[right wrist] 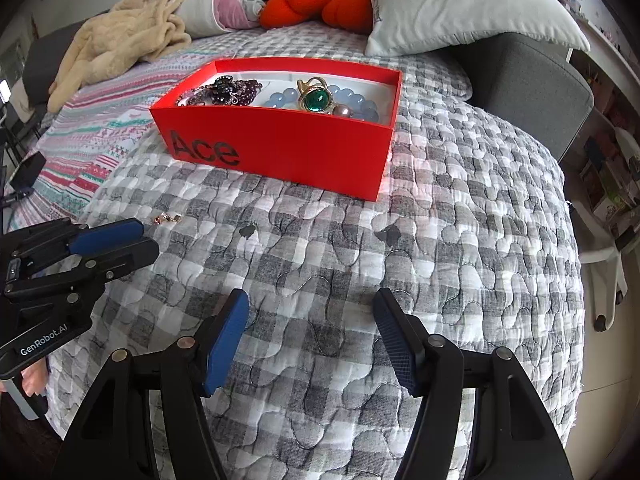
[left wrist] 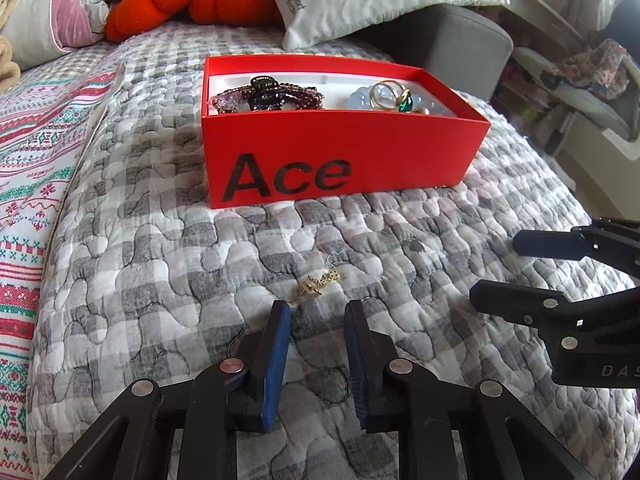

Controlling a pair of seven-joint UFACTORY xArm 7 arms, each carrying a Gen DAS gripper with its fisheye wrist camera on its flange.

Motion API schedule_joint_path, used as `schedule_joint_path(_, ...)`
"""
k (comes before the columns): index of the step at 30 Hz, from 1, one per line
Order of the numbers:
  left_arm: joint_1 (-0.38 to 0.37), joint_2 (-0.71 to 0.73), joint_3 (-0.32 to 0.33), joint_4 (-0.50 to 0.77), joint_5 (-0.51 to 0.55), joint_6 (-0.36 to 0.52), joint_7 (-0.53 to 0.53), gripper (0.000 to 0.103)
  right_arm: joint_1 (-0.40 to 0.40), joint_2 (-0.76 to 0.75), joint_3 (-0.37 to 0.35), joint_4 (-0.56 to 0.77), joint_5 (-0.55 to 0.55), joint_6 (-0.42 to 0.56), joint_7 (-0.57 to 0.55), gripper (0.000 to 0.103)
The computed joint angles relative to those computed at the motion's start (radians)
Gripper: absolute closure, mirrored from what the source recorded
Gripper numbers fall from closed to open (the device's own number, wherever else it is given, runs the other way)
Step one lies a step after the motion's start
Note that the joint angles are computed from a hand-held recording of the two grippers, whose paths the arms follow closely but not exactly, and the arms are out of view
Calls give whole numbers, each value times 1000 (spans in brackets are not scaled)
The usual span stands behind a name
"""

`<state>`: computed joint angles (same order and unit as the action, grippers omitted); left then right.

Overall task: Organize jewelry
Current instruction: 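Move the left tool to the small gold earring and grasp it, then carry the gold earring into the red box and open the left tool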

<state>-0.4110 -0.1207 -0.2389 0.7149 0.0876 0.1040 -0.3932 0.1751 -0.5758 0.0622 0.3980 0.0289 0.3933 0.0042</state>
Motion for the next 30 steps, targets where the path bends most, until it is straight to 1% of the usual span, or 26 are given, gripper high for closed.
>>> schedule_joint_path(4,-4,16,9,16,-17,5,13,88,3,25,2,14,-1,-13,-1,35)
schedule_joint_path(8,20,33,-9,37,55,15,-42,89,3,41,2,22,-3,-21,-2,34)
schedule_joint_path(10,25,41,-10,48,82,22,-63,91,6,46,1,24,0,-23,-2,31)
schedule_joint_path(12,31,44,-13,55,121,31,-96,98,5,49,5,26,-2,-24,0,31)
schedule_joint_path(13,32,44,-12,57,132,35,-106,99,5,47,4,25,-2,-23,0,31)
schedule_joint_path(18,28,36,-7,61,154,41,-113,100,14,51,0,27,9,-26,4,31)
schedule_joint_path(23,33,22,-16,97,192,59,-142,100,24,26,-25,22,34,-8,-13,31)
schedule_joint_path(28,58,17,-28,159,258,61,-202,100,27,1,-49,23,61,-2,-41,31)
schedule_joint_path(30,70,24,-32,188,291,55,-242,100,30,-1,-59,27,74,0,-52,31)
